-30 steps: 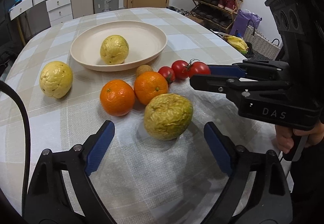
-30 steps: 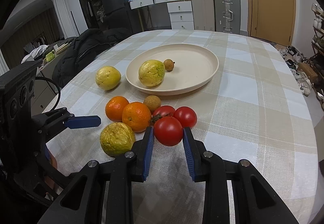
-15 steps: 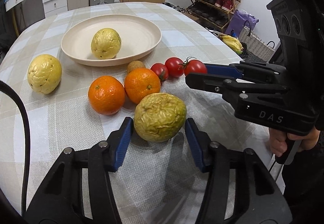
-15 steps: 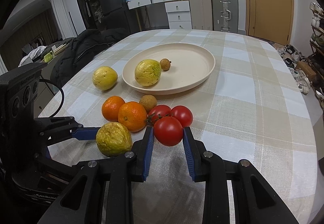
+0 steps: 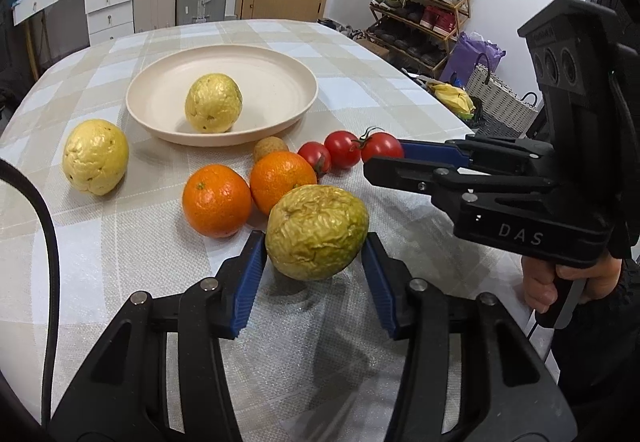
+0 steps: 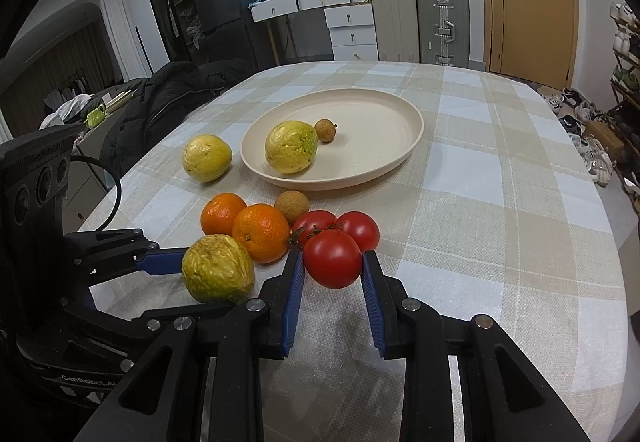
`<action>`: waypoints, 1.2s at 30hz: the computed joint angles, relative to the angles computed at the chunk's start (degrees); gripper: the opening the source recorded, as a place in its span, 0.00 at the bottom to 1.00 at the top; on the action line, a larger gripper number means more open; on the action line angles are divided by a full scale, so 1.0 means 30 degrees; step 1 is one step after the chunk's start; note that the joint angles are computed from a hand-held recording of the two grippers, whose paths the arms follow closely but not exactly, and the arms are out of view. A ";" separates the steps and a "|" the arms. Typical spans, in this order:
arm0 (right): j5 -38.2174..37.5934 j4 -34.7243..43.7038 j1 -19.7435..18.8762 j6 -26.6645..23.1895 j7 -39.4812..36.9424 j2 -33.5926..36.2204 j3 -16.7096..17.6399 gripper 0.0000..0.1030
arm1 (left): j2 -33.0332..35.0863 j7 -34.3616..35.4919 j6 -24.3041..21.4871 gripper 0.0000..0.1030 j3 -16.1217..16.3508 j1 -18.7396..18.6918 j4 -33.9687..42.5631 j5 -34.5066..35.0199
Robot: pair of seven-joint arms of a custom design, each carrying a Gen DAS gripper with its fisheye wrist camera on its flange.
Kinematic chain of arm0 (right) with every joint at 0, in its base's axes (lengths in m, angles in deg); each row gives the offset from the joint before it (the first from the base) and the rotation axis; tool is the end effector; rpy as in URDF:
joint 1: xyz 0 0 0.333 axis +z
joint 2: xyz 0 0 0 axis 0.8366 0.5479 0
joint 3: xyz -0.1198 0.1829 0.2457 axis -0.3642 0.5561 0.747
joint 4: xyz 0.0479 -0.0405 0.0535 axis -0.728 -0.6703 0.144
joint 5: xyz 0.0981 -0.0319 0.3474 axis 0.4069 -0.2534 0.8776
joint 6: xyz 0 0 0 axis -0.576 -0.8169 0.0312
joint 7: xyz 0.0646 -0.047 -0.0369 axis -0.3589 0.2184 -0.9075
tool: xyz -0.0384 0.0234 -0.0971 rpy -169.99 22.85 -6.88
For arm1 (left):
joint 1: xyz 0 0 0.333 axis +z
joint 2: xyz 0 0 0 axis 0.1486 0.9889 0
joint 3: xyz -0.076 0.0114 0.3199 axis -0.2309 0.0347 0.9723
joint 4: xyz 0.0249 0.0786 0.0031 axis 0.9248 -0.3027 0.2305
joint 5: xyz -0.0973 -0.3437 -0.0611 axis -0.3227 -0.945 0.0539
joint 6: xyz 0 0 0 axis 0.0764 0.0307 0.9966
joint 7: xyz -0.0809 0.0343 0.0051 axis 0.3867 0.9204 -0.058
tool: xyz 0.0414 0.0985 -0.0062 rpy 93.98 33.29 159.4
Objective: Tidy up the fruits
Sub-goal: 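Lift and carry the passion fruit and tomato over the plate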
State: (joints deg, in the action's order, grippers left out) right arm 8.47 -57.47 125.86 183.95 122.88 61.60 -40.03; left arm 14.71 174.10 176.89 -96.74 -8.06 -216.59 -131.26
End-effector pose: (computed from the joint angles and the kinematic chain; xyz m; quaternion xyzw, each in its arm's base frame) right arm 0.4510 0.3752 0.3700 -0.7439 0.5485 -0.1559 0.3484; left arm 0.4680 -0.2243 0.4272 -0.5038 0.7803 -0.3573 0.0985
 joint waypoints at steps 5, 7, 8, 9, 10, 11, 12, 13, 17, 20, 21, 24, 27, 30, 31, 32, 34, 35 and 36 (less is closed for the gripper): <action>0.0404 0.0023 0.0275 0.0445 -0.0249 0.0048 -0.0149 0.29 | -0.0455 0.1356 0.0197 0.45 0.0213 -0.0020 0.0058 -0.1594; 0.0813 0.0072 0.0463 0.0650 -0.0587 0.0116 -0.0233 0.29 | -0.0647 0.1726 0.0329 0.45 0.0398 -0.0079 0.0081 -0.1994; 0.1050 0.0128 0.0527 0.0713 -0.0792 0.0171 -0.0256 0.29 | -0.0744 0.1792 0.0391 0.45 0.0499 -0.0107 0.0075 -0.2083; 0.1309 0.0150 0.0552 0.0861 -0.0972 0.0188 -0.0220 0.29 | -0.0834 0.1885 0.0459 0.45 0.0610 -0.0133 0.0089 -0.2245; 0.1456 0.0159 0.0108 0.1091 -0.1164 0.0128 0.0298 0.29 | -0.0897 0.1995 0.0477 0.45 0.0741 -0.0139 0.0155 -0.2390; 0.1657 0.0179 -0.0015 0.1180 -0.1370 0.0102 0.0477 0.29 | -0.0958 0.2079 0.0545 0.45 0.0839 -0.0159 0.0173 -0.2512; 0.1937 0.0218 0.0234 0.1208 -0.1615 0.0146 0.0267 0.29 | -0.0991 0.2186 0.0594 0.45 0.0942 -0.0167 0.0223 -0.2636; 0.2163 0.0230 0.0275 0.1300 -0.1851 0.0145 0.0277 0.29 | -0.1010 0.2283 0.0637 0.45 0.1042 -0.0156 0.0285 -0.2717; 0.3083 0.0334 0.0035 0.1690 -0.2663 0.0093 0.0693 0.29 | -0.1077 0.2066 0.1036 0.45 0.1293 -0.0048 0.0316 -0.2406; 0.3658 0.0412 -0.0473 0.2165 -0.3200 0.0074 0.1325 0.29 | -0.0978 0.1880 0.1433 0.45 0.1467 0.0044 0.0476 -0.2254; 0.3796 0.0440 -0.0730 0.2329 -0.3375 0.0042 0.1633 0.29 | -0.0907 0.1857 0.1494 0.45 0.1530 0.0123 0.0592 -0.2193; 0.4489 0.0613 -0.0902 0.2595 -0.4040 0.0027 0.1942 0.29 | -0.0631 0.1632 0.1892 0.45 0.1529 0.0378 0.0884 -0.1700; 0.5190 0.0999 -0.1020 0.2604 -0.4768 0.0107 0.2151 0.29 | -0.0359 0.2260 0.2028 0.45 0.1448 0.0720 0.1412 -0.2062; 0.5899 0.1453 -0.0997 0.2506 -0.5580 0.0229 0.2191 0.29 | -0.0044 0.1939 0.2106 0.45 0.1274 0.1156 0.1797 -0.1586; 0.6059 0.1566 -0.1139 0.2571 -0.5802 0.0242 0.2378 0.29 | 0.0056 0.1539 0.2120 0.45 0.1243 0.1320 0.1888 -0.1076; 0.6061 0.1666 -0.1635 0.2637 -0.5918 0.0214 0.2907 0.29 | 0.0121 0.1313 0.2129 0.45 0.1177 0.1491 0.1972 -0.0802; 0.6647 0.1934 -0.1471 0.2512 -0.6461 0.0323 0.2776 0.29 | 0.0261 0.1349 0.2277 0.45 0.0980 0.1826 0.2238 -0.0735; 0.6958 0.2044 -0.1337 0.2465 -0.6739 0.0359 0.2666 0.29 | 0.0259 0.1311 0.2358 0.45 0.0886 0.1966 0.2295 -0.0652; 0.7165 0.2146 -0.1434 0.2393 -0.6964 0.0368 0.2762 0.29 | 0.0291 0.1102 0.2425 0.45 0.0846 0.2090 0.2393 -0.0424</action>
